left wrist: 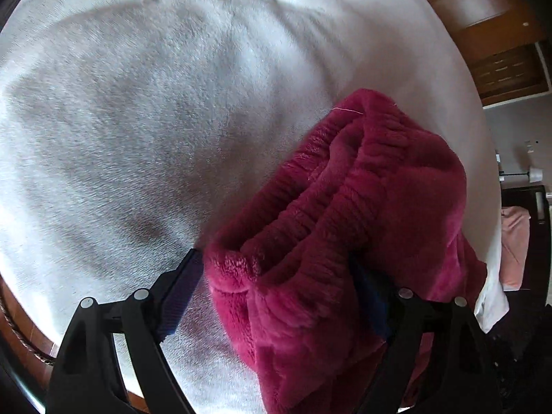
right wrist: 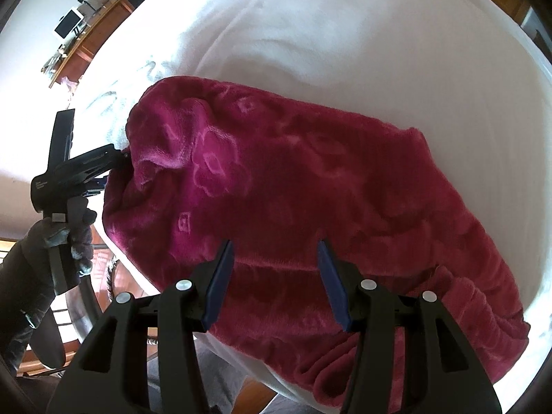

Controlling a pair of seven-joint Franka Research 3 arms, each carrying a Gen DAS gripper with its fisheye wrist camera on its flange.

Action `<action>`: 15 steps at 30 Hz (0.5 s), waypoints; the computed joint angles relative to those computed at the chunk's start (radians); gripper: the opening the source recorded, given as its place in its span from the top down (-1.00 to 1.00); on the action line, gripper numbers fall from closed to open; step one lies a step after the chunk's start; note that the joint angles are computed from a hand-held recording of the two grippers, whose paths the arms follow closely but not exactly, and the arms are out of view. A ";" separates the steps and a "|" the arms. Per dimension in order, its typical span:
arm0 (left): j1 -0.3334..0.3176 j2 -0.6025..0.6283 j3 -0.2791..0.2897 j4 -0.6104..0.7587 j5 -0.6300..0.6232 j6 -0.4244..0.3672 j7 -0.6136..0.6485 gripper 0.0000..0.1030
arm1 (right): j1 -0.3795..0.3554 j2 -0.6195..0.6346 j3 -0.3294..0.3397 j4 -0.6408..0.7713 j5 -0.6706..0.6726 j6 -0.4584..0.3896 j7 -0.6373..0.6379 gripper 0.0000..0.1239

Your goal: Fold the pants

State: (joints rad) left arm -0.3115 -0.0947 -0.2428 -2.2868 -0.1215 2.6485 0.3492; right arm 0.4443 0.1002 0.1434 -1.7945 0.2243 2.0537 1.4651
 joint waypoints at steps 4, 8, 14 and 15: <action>-0.008 0.017 0.001 -0.012 -0.042 0.065 0.026 -0.34 | -0.003 -0.017 -0.003 -0.020 0.000 0.002 0.020 0.16; -0.017 0.007 -0.003 -0.013 -0.073 0.088 0.047 0.11 | -0.012 -0.037 -0.007 -0.042 0.005 0.008 0.023 0.16; -0.016 -0.023 -0.024 0.018 0.034 0.059 -0.034 0.35 | -0.034 -0.079 -0.016 -0.088 0.036 0.043 -0.003 0.16; -0.015 -0.036 -0.015 0.015 0.035 0.056 -0.025 0.36 | -0.040 -0.093 -0.019 -0.102 0.047 0.056 -0.014 0.16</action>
